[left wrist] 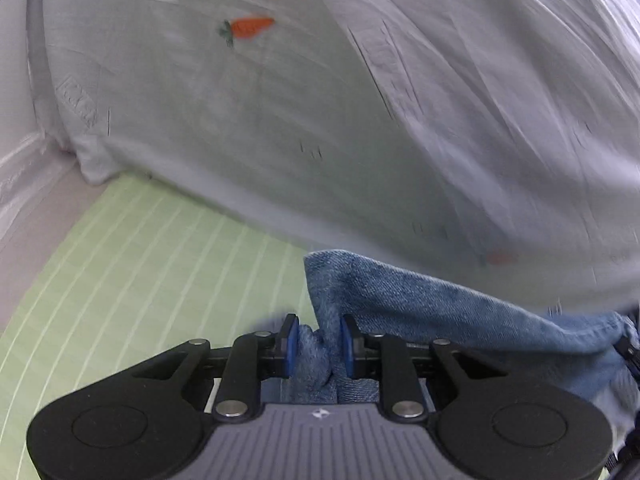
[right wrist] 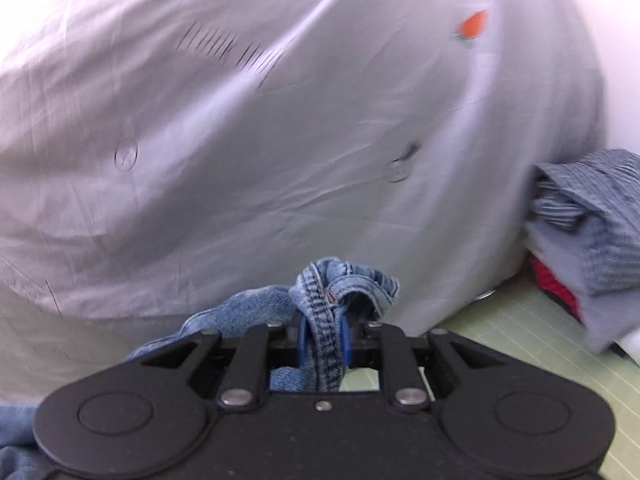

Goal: Fold clothes

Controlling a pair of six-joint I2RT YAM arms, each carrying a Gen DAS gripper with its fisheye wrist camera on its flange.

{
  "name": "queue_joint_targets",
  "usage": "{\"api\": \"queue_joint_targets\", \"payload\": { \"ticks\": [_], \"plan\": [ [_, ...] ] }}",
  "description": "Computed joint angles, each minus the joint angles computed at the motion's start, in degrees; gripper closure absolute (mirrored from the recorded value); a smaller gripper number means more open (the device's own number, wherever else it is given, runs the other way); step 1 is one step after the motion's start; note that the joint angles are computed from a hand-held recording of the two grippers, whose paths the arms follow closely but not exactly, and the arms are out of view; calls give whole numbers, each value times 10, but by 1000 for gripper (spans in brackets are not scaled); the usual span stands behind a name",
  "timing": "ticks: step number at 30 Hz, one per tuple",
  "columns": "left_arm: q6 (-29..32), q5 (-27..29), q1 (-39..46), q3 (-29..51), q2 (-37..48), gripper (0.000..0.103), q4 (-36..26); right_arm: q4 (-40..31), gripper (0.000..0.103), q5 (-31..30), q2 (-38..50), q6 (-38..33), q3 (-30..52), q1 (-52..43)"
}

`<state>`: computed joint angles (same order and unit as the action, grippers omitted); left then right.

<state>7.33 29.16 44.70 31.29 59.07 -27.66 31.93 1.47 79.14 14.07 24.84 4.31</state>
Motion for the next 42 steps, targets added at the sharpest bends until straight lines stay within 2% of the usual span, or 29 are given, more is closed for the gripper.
{"api": "queue_joint_targets", "payload": {
  "ticks": [2, 4, 5, 7, 9, 10, 12, 14, 17, 20, 28, 29, 30, 31, 32, 33, 34, 35, 36, 38, 39, 42],
  "plan": [
    [49, -10, 19, -39, -43, 73, -67, -51, 85, 3, -32, -26, -37, -22],
    [87, -35, 41, -80, -51, 75, -108, -124, 83, 3, -18, -49, -51, -43],
    [96, -37, 64, -87, -37, 74, -121, -163, 82, -16, 4, -47, -50, -63],
    [111, -34, 112, -94, -13, 64, -137, -187, 74, -75, 24, -11, -69, -116],
    [114, -26, 145, -96, -15, 43, -134, -188, 50, -105, 15, 10, -91, -146],
    [109, -24, 153, -98, -23, 39, -124, -184, 46, -104, 7, 18, -97, -145],
    [74, -36, 118, -94, -16, 31, -81, -173, 28, -96, -9, 34, -106, -134],
    [44, -51, 85, -89, -3, 25, -39, -170, 22, -108, 4, 44, -90, -131],
    [-8, -88, 21, -70, 64, 24, 39, -158, 14, -121, 51, 64, -63, -128],
    [-47, -119, -27, -39, 154, 24, 96, -154, 12, -113, 101, 94, -36, -113],
    [-65, -91, -73, 52, 365, 26, 150, -163, 9, -84, 225, 131, 40, -97],
    [-66, -86, -82, 59, 381, 32, 152, -165, 9, -82, 234, 134, 47, -96],
    [-74, -88, -88, 59, 387, 48, 156, -166, 9, -79, 240, 134, 52, -93],
    [-82, -90, -93, 59, 393, 58, 160, -166, 9, -76, 245, 133, 56, -89],
    [-91, -91, -99, 59, 399, 84, 163, -165, 9, -72, 251, 133, 59, -86],
    [-96, -100, -101, 56, 395, 92, 164, -163, 11, -71, 252, 130, 59, -84],
    [-95, -101, -96, 45, 375, 92, 166, -159, 15, -69, 248, 128, 55, -83],
    [-93, -102, -89, 35, 355, 95, 168, -155, 29, -63, 240, 119, 47, -81],
    [-92, -102, -82, 25, 334, 97, 168, -151, 47, -56, 231, 107, 39, -79],
    [-71, -106, -52, -3, 257, 99, 157, -139, 67, -47, 204, 77, 16, -80],
    [-57, -110, -33, -15, 214, 99, 144, -131, 73, -47, 185, 55, 0, -84],
    [8, -81, 73, -32, 92, 98, 68, -121, 78, -59, 104, 17, -58, -106]
  ]
}}
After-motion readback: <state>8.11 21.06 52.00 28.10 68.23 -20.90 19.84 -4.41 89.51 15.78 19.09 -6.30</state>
